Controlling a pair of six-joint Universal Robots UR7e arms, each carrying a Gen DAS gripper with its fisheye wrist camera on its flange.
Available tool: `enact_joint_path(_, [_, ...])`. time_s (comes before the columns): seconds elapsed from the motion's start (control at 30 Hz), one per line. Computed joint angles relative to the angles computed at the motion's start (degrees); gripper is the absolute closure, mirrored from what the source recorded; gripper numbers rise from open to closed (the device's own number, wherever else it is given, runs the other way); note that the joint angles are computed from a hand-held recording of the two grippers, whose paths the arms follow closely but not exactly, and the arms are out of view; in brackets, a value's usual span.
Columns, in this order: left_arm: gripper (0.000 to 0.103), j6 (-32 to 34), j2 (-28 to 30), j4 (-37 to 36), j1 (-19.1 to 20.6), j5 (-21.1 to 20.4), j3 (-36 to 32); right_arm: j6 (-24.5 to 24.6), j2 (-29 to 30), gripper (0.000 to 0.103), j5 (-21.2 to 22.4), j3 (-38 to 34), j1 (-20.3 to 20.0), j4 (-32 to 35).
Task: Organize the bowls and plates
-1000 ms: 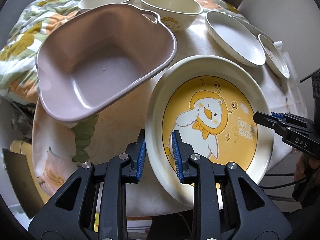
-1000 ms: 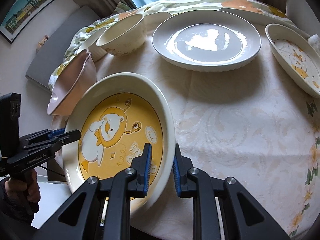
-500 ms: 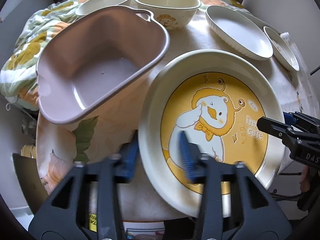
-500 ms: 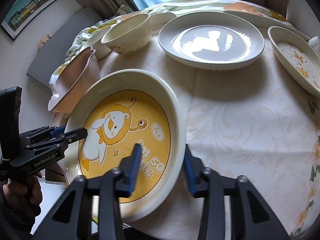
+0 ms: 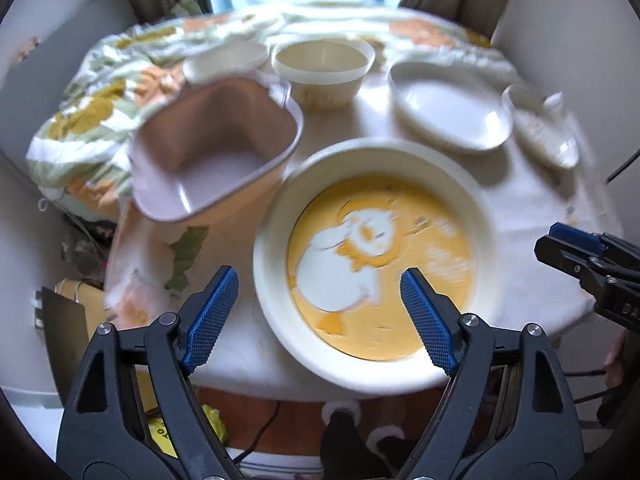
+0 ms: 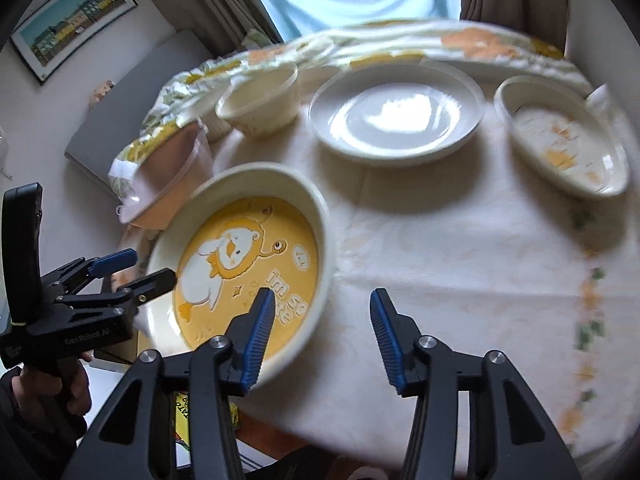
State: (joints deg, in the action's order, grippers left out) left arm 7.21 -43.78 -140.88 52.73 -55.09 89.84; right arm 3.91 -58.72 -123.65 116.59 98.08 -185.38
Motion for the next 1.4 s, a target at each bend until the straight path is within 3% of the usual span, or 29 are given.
enact_joint_path(0.07, [0.018,-1.53,-2.33,-3.38,-2.74,0.63,2.72,-1.34,-3.54,0.052,-1.00,2.29,1.23,-0.96])
enact_joint_path(0.1, [0.006,-1.98,-3.18,-4.84,-3.76,0.96,3.80,-1.98,-4.65,0.030,-1.47,2.99,1.65,-1.37])
enact_joint_path(0.13, [0.000,-2.69,-4.00,-7.26,-5.37,1.54,5.04,-2.93,-6.30,0.001,-1.96,3.85,2.17,-1.73])
enact_joint_path(0.17, [0.000,-2.95,-4.52,-9.60,-6.53,1.39,5.96,-4.12,-7.80,0.000,-2.58,4.54,2.74,-2.13])
enact_joint_path(0.3, [0.000,-5.63,-3.75,-10.66,-9.31,-0.02,4.83,-9.39,-12.37,0.000,-4.96,5.21,3.84,-2.32])
enact_joint_path(0.5, [0.000,-14.80,-0.79,-6.12,-10.08,-3.99,-0.56,-9.38,-19.31,0.000,-3.81,2.16,1.98,7.50])
enact_joint_path(0.6, [0.000,-16.72,1.79,-4.62,-9.33,-6.72,-4.10,-13.18,-20.36,0.000,-1.29,0.36,0.92,6.57])
enact_joint_path(0.77, [0.000,-18.27,8.01,-2.43,-7.49,-7.74,-11.30,-19.41,-17.38,0.000,-1.29,-7.08,-1.26,11.26])
enact_joint_path(0.97, [0.001,-20.83,17.55,6.28,-4.17,-7.77,-24.01,-17.94,-11.38,0.000,3.10,-18.72,-7.65,26.73])
enact_joint_path(1.1, [0.017,-22.73,23.67,14.34,-1.73,-7.93,-33.05,-19.72,-6.13,0.000,5.46,-26.23,-11.42,34.31])
enact_joint_path(1.17, [0.025,-23.54,26.51,17.92,-0.65,-8.19,-37.26,-20.32,-3.61,0.004,5.99,-29.65,-12.67,37.64])
enact_joint_path(1.23, [0.031,-24.18,29.15,21.32,0.22,-8.65,-41.33,-21.22,-1.52,0.018,6.89,-32.50,-13.77,40.78])
enact_joint_path(1.4, [0.046,-23.93,34.44,27.63,1.07,-8.68,-49.31,-23.27,3.18,0.041,7.41,-38.71,-15.87,48.18])
